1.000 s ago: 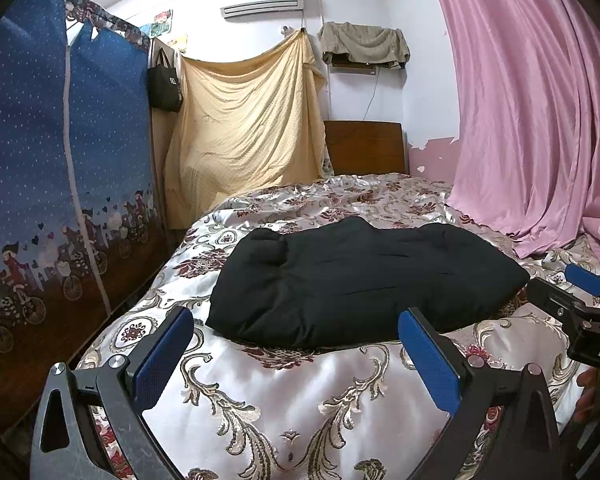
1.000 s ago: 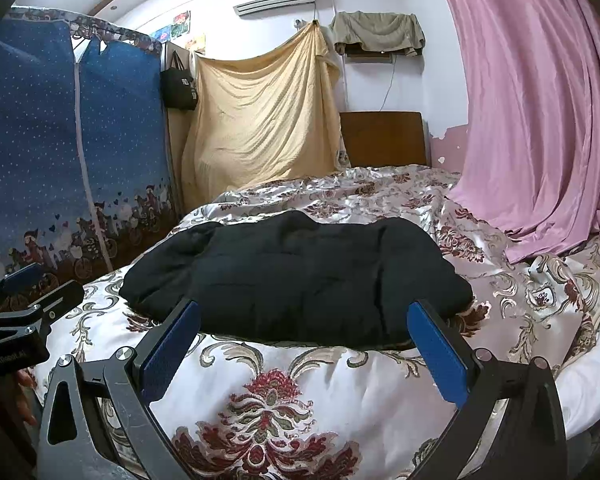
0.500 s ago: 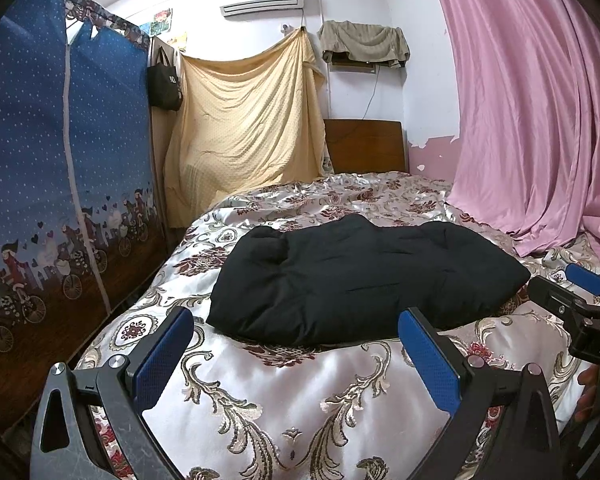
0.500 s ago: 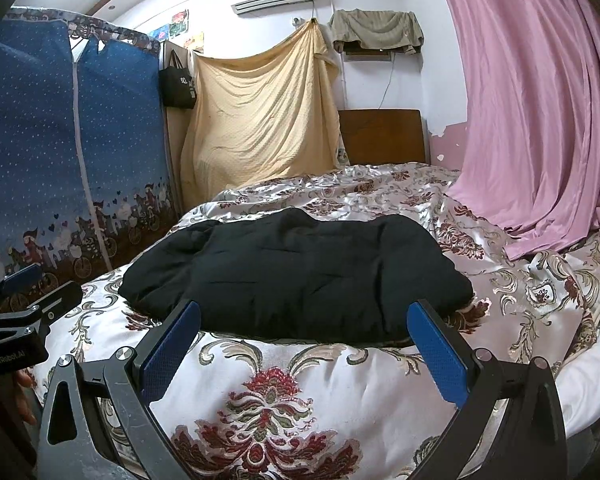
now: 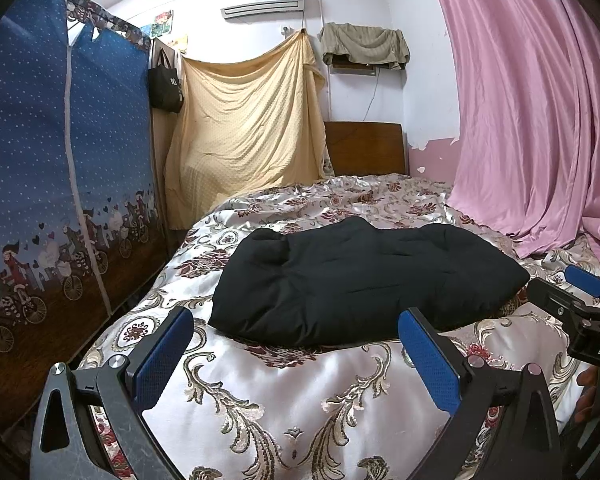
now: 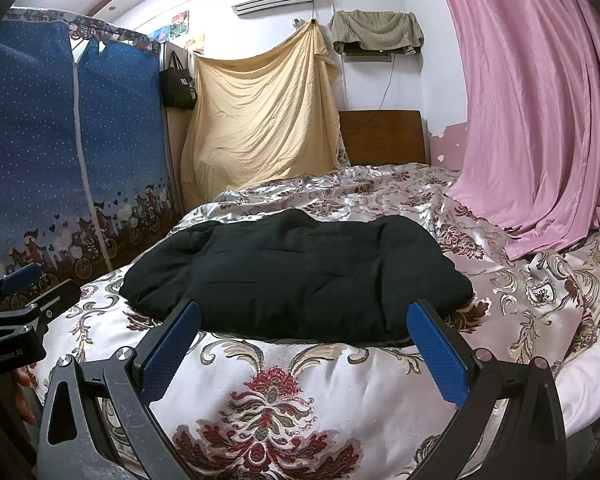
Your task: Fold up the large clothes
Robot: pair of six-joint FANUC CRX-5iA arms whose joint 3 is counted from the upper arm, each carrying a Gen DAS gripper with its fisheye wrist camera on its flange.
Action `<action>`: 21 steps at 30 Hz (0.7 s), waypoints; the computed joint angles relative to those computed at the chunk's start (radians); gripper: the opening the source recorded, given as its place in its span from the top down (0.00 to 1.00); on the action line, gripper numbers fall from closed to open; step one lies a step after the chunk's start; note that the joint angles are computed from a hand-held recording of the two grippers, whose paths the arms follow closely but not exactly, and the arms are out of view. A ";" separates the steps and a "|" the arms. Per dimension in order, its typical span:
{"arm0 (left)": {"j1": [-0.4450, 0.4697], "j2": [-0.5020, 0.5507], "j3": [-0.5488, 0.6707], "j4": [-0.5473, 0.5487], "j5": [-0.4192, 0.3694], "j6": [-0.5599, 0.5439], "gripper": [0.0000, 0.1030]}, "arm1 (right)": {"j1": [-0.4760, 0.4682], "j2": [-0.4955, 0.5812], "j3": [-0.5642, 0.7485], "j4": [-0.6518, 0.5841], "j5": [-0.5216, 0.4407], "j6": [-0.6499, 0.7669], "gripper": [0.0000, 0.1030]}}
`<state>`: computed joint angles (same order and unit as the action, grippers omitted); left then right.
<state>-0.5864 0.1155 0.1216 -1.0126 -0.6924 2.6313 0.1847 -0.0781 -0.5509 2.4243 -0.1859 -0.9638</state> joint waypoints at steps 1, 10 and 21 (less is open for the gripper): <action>0.000 0.001 0.000 0.001 0.000 0.000 0.00 | 0.000 0.000 0.000 0.000 0.000 0.000 0.01; -0.001 0.000 -0.001 -0.005 0.000 0.005 0.00 | 0.004 0.001 -0.002 -0.010 -0.006 0.008 0.01; 0.001 0.000 -0.002 -0.003 0.002 0.002 0.00 | 0.005 0.002 -0.002 -0.006 -0.007 0.002 0.01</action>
